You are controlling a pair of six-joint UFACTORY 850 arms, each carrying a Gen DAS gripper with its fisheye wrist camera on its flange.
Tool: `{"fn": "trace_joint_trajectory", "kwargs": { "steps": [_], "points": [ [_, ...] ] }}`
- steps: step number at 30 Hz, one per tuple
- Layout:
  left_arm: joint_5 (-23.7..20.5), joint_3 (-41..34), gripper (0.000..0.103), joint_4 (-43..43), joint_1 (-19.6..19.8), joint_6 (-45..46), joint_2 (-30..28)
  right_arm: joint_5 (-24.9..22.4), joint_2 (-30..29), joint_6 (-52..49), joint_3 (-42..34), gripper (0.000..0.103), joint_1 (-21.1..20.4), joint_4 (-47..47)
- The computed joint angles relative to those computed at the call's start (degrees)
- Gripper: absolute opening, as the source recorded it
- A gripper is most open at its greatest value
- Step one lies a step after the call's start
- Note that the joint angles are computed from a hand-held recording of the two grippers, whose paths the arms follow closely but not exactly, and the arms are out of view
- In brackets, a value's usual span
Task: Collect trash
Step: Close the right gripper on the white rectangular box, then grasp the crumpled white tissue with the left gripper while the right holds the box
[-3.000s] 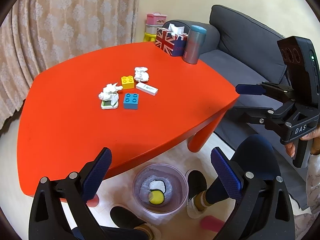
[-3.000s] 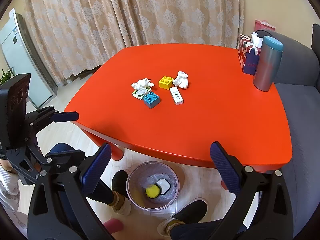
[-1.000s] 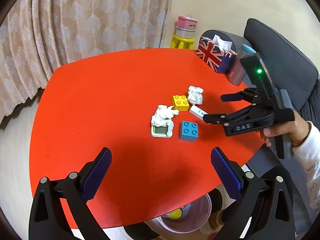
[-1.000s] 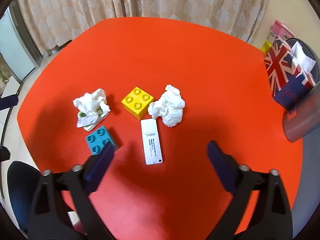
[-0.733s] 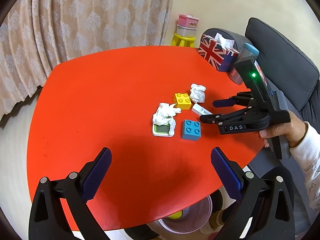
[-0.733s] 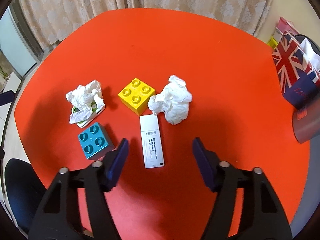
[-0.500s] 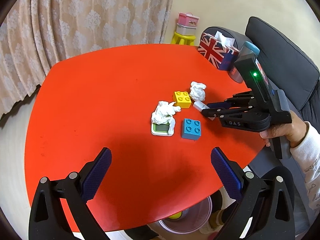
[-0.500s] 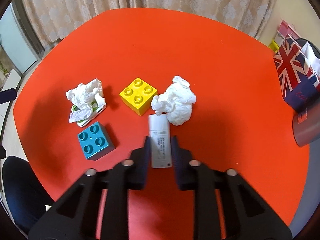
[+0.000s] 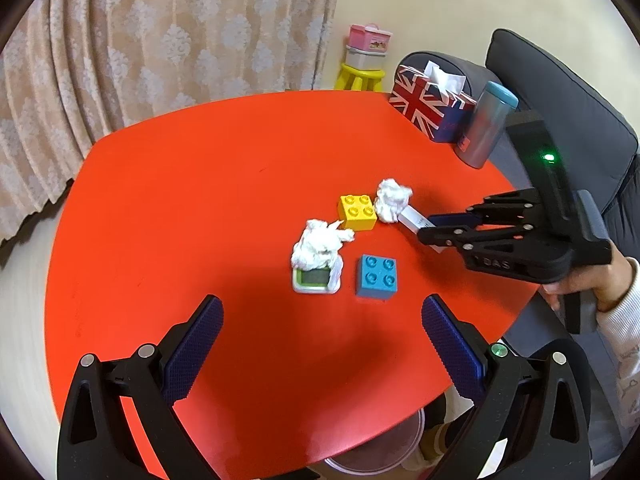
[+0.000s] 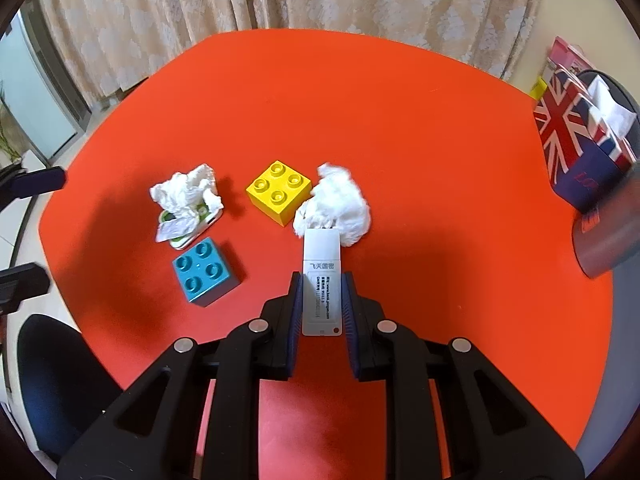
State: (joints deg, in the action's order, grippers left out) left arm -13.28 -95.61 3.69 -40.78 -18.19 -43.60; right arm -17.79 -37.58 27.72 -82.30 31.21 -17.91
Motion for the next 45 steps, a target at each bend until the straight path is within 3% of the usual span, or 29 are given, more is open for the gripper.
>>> {"fn": "trace_joint_trajectory", "kwargs": {
  "steps": [20, 22, 24, 25, 27, 30, 33, 45],
  "points": [
    [-12.1, -20.6, 0.095, 0.1, 0.9, 1.7, -14.0, 3.4, 4.8, -4.0, 5.3, 0.019, -1.2, 4.9],
    [-12.7, -22.0, 0.088, -0.5, 1.0, 2.2, -15.1, 3.5, 4.8, -4.4, 5.2, 0.019, -1.3, 5.3],
    [-14.0, -23.7, 0.072, -2.0, 1.2, 3.6, -16.3, 3.9, 4.8, -5.1, 5.4, 0.019, -1.4, 6.0],
    [-14.2, -24.2, 0.068, -2.8, 1.3, 4.4, -16.8, 4.0, 4.8, -5.3, 5.4, 0.019, -1.5, 6.1],
    [-14.3, -24.8, 0.046, -3.9, 1.4, 5.7, -17.3, 4.2, 4.6, -6.1, 5.3, 0.019, -1.6, 6.8],
    [-14.1, -24.8, 0.032, -5.1, 1.6, 7.1, -17.6, 4.6, 4.6, -5.9, 5.6, 0.019, -1.6, 6.6],
    [-13.0, -23.7, 0.023, -5.3, 1.7, 7.5, -16.9, 4.7, 4.5, -5.0, 5.5, 0.019, -1.6, 5.8],
    [-9.1, -17.1, 0.022, -3.7, 1.1, 6.5, -11.6, 6.1, 7.0, 4.5, 7.7, 0.019, -0.2, -3.1]
  ]
}}
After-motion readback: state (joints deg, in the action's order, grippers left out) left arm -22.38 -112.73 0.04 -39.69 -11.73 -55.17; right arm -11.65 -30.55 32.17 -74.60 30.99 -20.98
